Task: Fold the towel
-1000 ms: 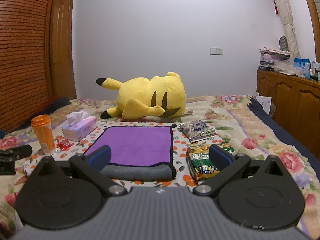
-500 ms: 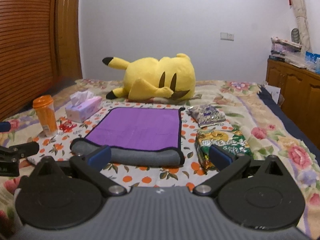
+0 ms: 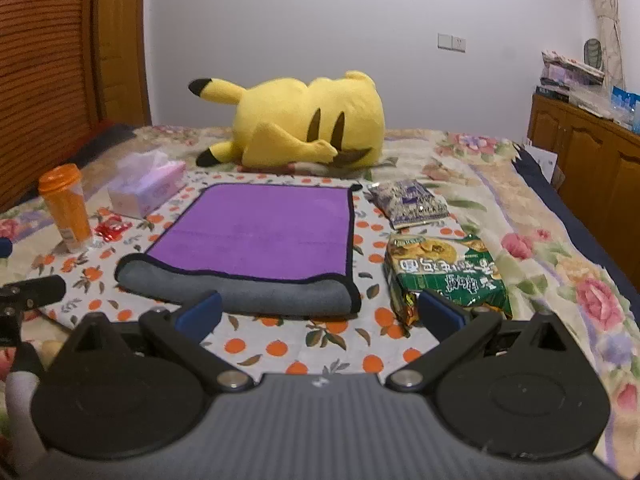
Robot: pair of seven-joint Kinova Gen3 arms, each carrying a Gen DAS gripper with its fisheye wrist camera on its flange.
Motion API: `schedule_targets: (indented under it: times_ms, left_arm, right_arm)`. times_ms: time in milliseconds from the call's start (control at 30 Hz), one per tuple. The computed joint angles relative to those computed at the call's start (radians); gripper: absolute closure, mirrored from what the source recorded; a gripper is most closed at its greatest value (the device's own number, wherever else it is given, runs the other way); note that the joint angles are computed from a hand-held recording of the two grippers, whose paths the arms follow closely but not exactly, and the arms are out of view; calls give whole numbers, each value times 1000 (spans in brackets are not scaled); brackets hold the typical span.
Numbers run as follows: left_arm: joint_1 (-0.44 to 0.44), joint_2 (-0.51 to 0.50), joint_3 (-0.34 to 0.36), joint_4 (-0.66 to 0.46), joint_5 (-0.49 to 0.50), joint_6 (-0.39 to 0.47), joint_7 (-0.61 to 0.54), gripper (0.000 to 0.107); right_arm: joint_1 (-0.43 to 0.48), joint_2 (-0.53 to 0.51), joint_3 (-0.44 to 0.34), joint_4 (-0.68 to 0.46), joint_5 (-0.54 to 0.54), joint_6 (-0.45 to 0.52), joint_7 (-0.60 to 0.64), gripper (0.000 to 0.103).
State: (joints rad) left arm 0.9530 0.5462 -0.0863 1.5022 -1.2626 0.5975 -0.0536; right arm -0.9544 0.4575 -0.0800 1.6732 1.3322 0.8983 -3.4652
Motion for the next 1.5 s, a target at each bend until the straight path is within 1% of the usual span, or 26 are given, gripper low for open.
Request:
schedule_targets:
  times_ms: [67, 133, 200, 267, 333, 500, 533, 567, 633, 700, 800, 867, 967, 1133, 1200, 1333, 1500]
  left_arm:
    - [-20, 4, 12, -12, 27, -9, -32, 5]
    - [-32, 4, 12, -15, 47, -31, -54, 9]
    - [-41, 8, 10, -24, 74, -46, -88, 14]
    - [-47, 12, 5, -31, 101, -64, -123, 18]
    - [-45, 18, -8, -39, 123, -77, -149, 20]
    - [-41, 27, -40, -52, 178, -121, -207, 32]
    - [-41, 28, -48, -52, 190, -134, -215, 34]
    - [-42, 30, -53, -55, 204, -145, -227, 37]
    - [-50, 37, -55, -69, 246, -153, -266, 41]
    - [-54, 46, -59, -86, 286, -154, -308, 46]
    - [-52, 61, -78, -106, 334, -159, -355, 47]
    - [-57, 68, -87, -116, 365, -170, -391, 49]
    - [-84, 81, -76, -141, 432, -173, -463, 52]
    - [-124, 116, -62, -200, 535, -145, -578, 59]
    - [-134, 128, -64, -217, 569, -144, -614, 63]
    - [-158, 153, -62, -254, 638, -131, -685, 65]
    - [-183, 182, -64, -298, 705, -117, -753, 65]
  right_arm:
    - [16, 2, -2, -6, -10, -25, 21, 0]
    - [25, 9, -1, -20, -29, -38, 52, 0]
    - [35, 12, 3, -27, -43, -64, 86, 0]
    - [40, 13, 12, -28, -45, -92, 99, 0]
    - [46, 14, 20, -32, -47, -114, 117, 0]
    - [65, 14, 39, -31, -40, -185, 134, 1]
    - [67, 15, 43, -32, -38, -195, 139, 3]
    - [72, 18, 44, -38, -42, -203, 153, 12]
    - [91, 25, 43, -58, -81, -222, 210, 20]
    - [97, 35, 56, -72, -104, -241, 240, 20]
    - [109, 43, 71, -84, -144, -282, 289, 26]
    - [117, 47, 80, -95, -184, -303, 333, 31]
    - [142, 54, 82, -114, -258, -344, 424, 38]
    - [183, 73, 76, -151, -392, -371, 580, 41]
    - [192, 79, 80, -160, -433, -382, 627, 43]
    - [203, 87, 104, -172, -501, -409, 696, 47]
    - [213, 99, 135, -190, -589, -432, 777, 47]
